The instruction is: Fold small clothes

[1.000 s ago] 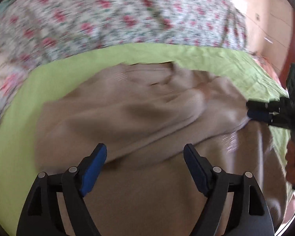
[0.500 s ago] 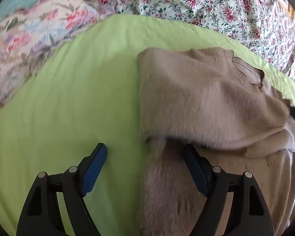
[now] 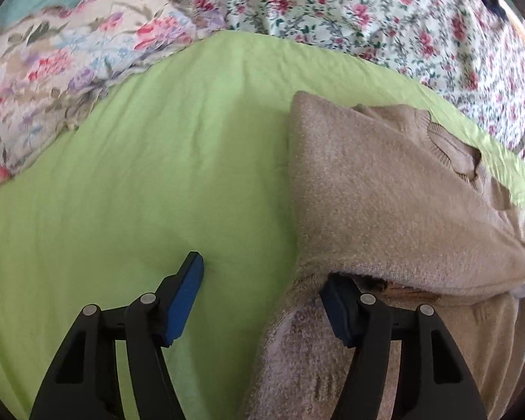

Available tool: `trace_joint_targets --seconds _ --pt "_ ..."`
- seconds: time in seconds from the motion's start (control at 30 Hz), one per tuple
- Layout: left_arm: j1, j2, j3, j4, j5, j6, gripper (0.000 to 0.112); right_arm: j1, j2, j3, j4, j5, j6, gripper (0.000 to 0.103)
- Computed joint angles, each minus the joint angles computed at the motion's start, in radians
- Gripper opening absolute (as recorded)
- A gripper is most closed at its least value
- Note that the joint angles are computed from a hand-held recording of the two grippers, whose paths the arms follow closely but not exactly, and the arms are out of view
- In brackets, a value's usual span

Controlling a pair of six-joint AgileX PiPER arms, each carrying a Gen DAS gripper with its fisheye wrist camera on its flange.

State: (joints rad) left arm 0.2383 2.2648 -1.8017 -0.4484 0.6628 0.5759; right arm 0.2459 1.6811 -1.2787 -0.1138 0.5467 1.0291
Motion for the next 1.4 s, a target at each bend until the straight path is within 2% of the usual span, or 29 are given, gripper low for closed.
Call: trace_joint_targets --seconds 0.07,0.2,0.27,0.37,0.43,0.47,0.57,0.6,0.63,0.67,0.7,0.73,0.77,0.8,0.83,0.87,0.9,1.0,1.17,1.27,1.4 --pt "0.011 0.008 -0.014 -0.025 0.018 0.007 0.065 0.015 -0.005 -0.035 -0.032 0.017 0.016 0.009" --pt "0.01 -0.004 0.013 -0.041 -0.006 0.025 0.065 0.057 -0.076 -0.079 -0.16 -0.033 0.086 0.009" --pt "0.007 -0.005 0.018 -0.037 -0.015 0.022 0.066 0.077 -0.063 -0.133 -0.22 0.069 0.12 0.009" --pt "0.005 -0.002 0.014 -0.029 -0.014 0.018 0.066 0.057 0.044 -0.21 -0.156 0.263 0.045 0.013" --pt "0.012 0.001 0.012 -0.051 -0.005 0.033 0.066 0.058 0.062 -0.2 -0.162 0.322 0.085 0.013" --pt "0.013 0.0 0.015 -0.053 -0.006 0.034 0.067 0.077 0.048 -0.181 -0.211 0.325 0.142 0.013" --pt "0.002 -0.005 0.026 -0.026 -0.024 0.011 0.067 0.176 0.05 -0.23 -0.426 0.428 0.28 0.013" --pt "-0.003 -0.008 0.031 -0.014 -0.031 0.004 0.067 0.203 0.06 -0.257 -0.466 0.427 0.276 0.018" --pt "-0.002 -0.008 0.031 -0.014 -0.032 0.005 0.067 0.21 0.071 -0.28 -0.47 0.405 0.246 0.023" --pt "0.001 -0.006 0.026 -0.024 -0.024 0.012 0.067 0.195 0.068 -0.271 -0.433 0.342 0.201 0.038" --pt "0.006 -0.002 0.02 -0.034 -0.015 0.017 0.067 0.175 0.089 -0.281 -0.357 0.286 0.136 0.047" --pt "0.014 0.005 0.007 -0.053 0.002 0.027 0.067 0.148 0.115 -0.299 -0.26 0.271 0.054 0.047" --pt "0.017 0.01 -0.002 -0.06 0.013 0.031 0.067 0.125 0.152 -0.311 -0.203 0.295 0.011 0.047" --pt "0.024 0.015 -0.012 -0.075 0.026 0.04 0.068 0.119 0.177 -0.336 -0.186 0.357 -0.001 0.045" --pt "0.026 0.017 -0.017 -0.081 0.033 0.042 0.068 0.107 0.185 -0.324 -0.184 0.383 -0.001 0.042" --pt "0.027 0.019 -0.022 -0.08 0.042 0.039 0.068 0.089 0.164 -0.281 -0.172 0.37 0.007 0.031" --pt "0.025 0.016 -0.024 -0.067 0.047 0.032 0.068 0.079 0.131 -0.235 -0.164 0.338 0.025 0.03" --pt "0.023 -0.024 0.019 -0.04 0.072 0.055 0.065 0.088 0.011 -0.143 -0.184 0.304 0.085 0.035" --pt "0.116 -0.164 0.223 -0.219 0.193 0.356 0.066 0.186 -0.167 -0.037 -0.211 0.31 0.095 0.044" --pt "0.2 -0.27 0.38 -0.286 0.25 0.52 0.066 0.264 -0.248 0.013 -0.214 0.349 0.114 0.044" --pt "0.331 -0.4 0.567 -0.334 0.334 0.685 0.069 0.436 -0.403 0.135 -0.261 0.414 0.244 0.047"
